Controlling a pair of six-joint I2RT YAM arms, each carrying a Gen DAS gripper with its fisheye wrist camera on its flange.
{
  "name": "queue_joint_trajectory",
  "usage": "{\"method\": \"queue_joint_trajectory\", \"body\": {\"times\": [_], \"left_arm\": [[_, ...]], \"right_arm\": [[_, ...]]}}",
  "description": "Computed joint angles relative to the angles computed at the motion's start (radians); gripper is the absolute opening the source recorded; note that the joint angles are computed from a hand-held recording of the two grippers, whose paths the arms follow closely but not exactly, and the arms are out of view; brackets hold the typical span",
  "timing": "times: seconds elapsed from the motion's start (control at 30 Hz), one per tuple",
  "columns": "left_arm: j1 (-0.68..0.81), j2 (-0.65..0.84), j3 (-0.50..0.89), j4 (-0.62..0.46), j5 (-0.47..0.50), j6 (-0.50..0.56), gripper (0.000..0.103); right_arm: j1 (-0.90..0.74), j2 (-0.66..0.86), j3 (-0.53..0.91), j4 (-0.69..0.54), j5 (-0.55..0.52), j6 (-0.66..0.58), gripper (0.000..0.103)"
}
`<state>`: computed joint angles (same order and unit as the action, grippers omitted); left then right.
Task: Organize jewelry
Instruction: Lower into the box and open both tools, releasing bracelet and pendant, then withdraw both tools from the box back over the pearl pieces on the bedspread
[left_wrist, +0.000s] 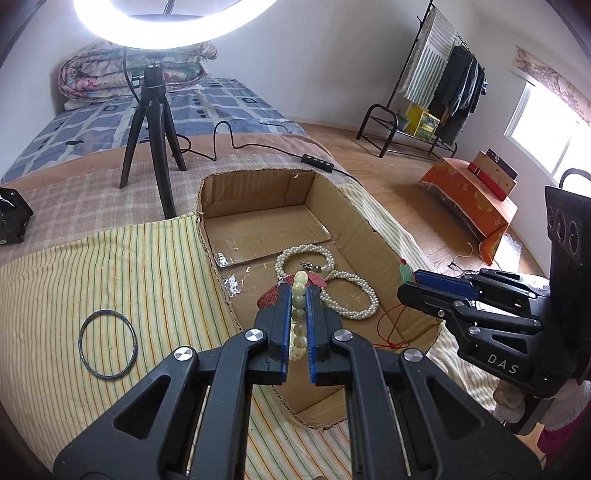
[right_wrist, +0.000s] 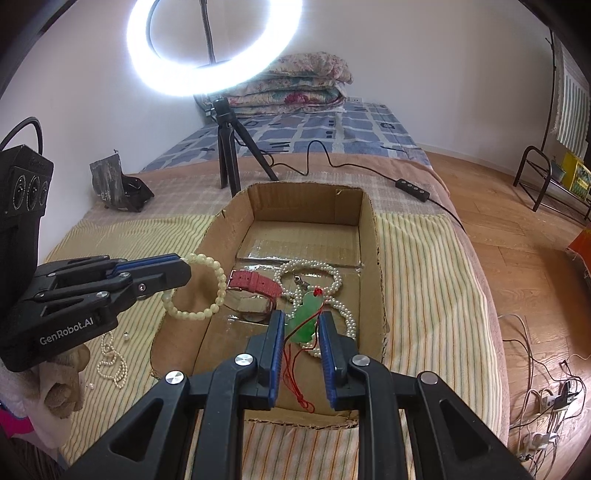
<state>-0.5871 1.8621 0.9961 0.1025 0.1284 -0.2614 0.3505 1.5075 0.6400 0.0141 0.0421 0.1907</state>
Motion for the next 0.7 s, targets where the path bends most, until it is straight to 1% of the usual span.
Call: {"method": "queue_joint_trajectory", "body": {"times": [0.07, 0.13, 0.17, 0.2, 0.23, 0.27, 0.3, 0.33, 0.37, 0.43, 0.5, 0.53, 0.63, 0.7], "left_arm": [[0.001, 0.002, 0.001, 0.001, 0.005, 0.003, 0.005], [0.002, 0.008, 0.011, -0.011, 0.004, 0.013, 0.005], [0.001, 0.008, 0.012, -0.015, 0.0, 0.016, 0.005], [0.0, 0.009, 0.014, -0.02, -0.006, 0.017, 0.006], [0.0, 0.011, 0.018, -0.028, -0.012, 0.015, 0.008], [0.003, 0.013, 0.02, -0.031, -0.009, 0.013, 0.02], [0.006, 0.012, 0.02, -0.03, -0.005, 0.009, 0.029], [0.008, 0.008, 0.012, -0.022, -0.005, 0.002, 0.044], [0.009, 0.001, 0.001, -0.006, -0.009, 0.0, 0.05], [0.002, -0.013, -0.013, 0.006, -0.032, 0.005, 0.05], [-0.003, -0.02, -0.011, -0.008, -0.044, 0.012, 0.051], [-0.004, -0.023, -0.012, -0.01, -0.044, 0.011, 0.054], [-0.004, -0.036, -0.019, -0.014, -0.044, 0.001, 0.067], [-0.001, -0.052, -0.029, -0.017, -0.045, -0.001, 0.068]], "right_arm": [[0.002, 0.002, -0.007, 0.012, 0.004, 0.011, 0.023], [-0.002, 0.002, -0.014, 0.022, 0.007, 0.023, 0.048], [-0.006, 0.0, -0.019, 0.028, 0.003, 0.028, 0.054], [-0.007, 0.0, -0.021, 0.031, 0.006, 0.032, 0.065], [-0.006, -0.002, -0.026, 0.036, 0.015, 0.037, 0.072], [-0.003, -0.005, -0.03, 0.039, 0.026, 0.041, 0.074], [-0.003, -0.008, -0.034, 0.04, 0.033, 0.042, 0.075], [-0.004, -0.011, -0.036, 0.038, 0.035, 0.042, 0.075], [-0.004, -0.014, -0.037, 0.034, 0.038, 0.042, 0.076], [0.0, -0.021, -0.037, 0.023, 0.049, 0.042, 0.083], [0.005, -0.029, -0.039, 0.018, 0.064, 0.041, 0.085], [0.008, -0.034, -0.039, 0.012, 0.069, 0.042, 0.085], [0.014, -0.05, -0.044, 0.002, 0.077, 0.052, 0.089], [0.02, -0.066, -0.049, -0.008, 0.08, 0.058, 0.09]]}}
